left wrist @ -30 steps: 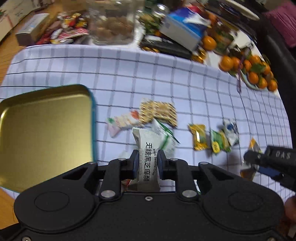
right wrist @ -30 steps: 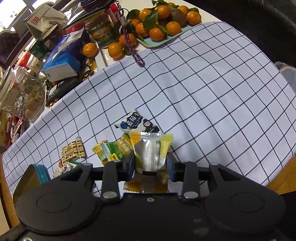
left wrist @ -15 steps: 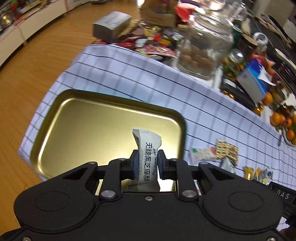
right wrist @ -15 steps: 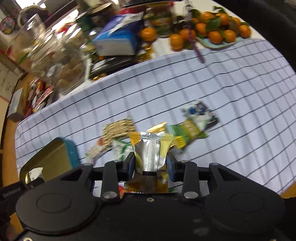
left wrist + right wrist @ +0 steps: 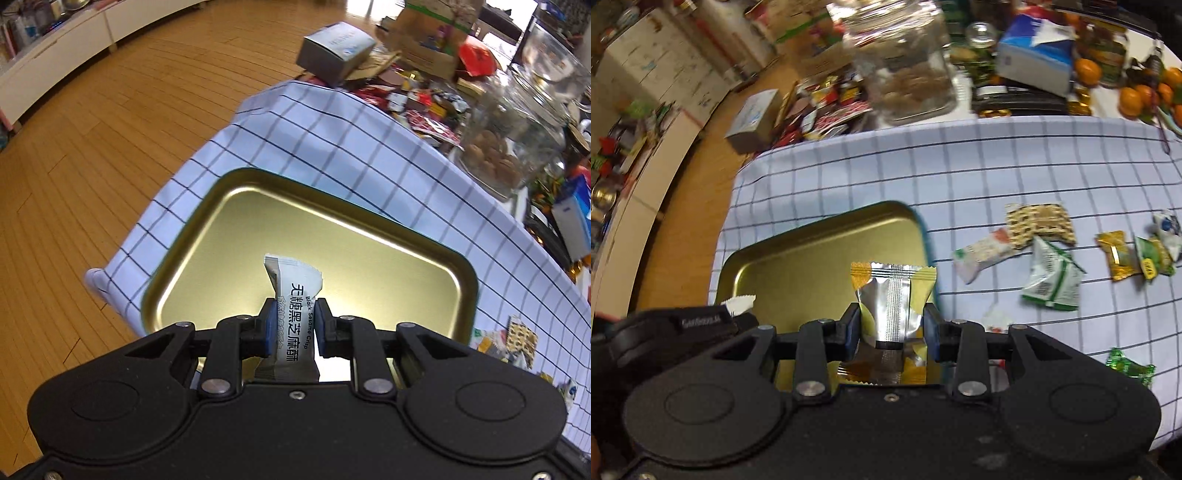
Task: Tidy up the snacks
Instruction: 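Carry the white packet and the candy over the gold tray with both tools, then open the left tool to drop the white packet while the right tool drops the candy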
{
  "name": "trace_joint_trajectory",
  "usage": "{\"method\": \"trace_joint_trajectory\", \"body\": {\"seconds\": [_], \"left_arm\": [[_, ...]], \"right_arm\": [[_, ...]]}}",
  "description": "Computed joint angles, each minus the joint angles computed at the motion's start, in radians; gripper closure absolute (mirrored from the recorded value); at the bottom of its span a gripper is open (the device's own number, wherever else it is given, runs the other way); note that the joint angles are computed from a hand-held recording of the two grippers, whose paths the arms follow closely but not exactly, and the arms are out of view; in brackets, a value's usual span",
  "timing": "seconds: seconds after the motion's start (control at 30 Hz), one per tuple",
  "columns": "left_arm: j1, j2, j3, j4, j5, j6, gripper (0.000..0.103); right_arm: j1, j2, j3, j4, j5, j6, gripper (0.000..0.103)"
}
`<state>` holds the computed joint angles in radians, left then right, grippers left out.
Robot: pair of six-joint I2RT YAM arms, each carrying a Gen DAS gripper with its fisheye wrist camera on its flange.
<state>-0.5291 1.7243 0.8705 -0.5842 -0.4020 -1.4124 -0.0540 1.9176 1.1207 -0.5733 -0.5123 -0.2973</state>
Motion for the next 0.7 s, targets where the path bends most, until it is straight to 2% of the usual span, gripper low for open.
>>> {"method": "trace_joint_trajectory", "body": {"seconds": [0.3, 0.53, 0.63, 0.7], "left_arm": [[0.025, -0.042, -0.049, -0.062, -0.066, -0.066, 0.074], [0.036, -0.079, -0.086, 0.003, -0.027, -0.03, 0.074], [0.026, -0.065, -0.07, -0.014, -0.039, -0.031, 0.074], [0.02, -0.058, -0.064, -0.022, -0.044, -0.032, 0.074]], "right_arm": [[0.081, -0.066, -0.106, 0.079, -0.02, 0.052, 0.063], [0.101, -0.12, -0.208, 0.271, 0.016, 0.127, 0.059], [0.097, -0.137, -0.232, 0.323, 0.012, 0.117, 0.052], [0.097, -0.134, -0.221, 0.314, 0.007, 0.106, 0.047]]}}
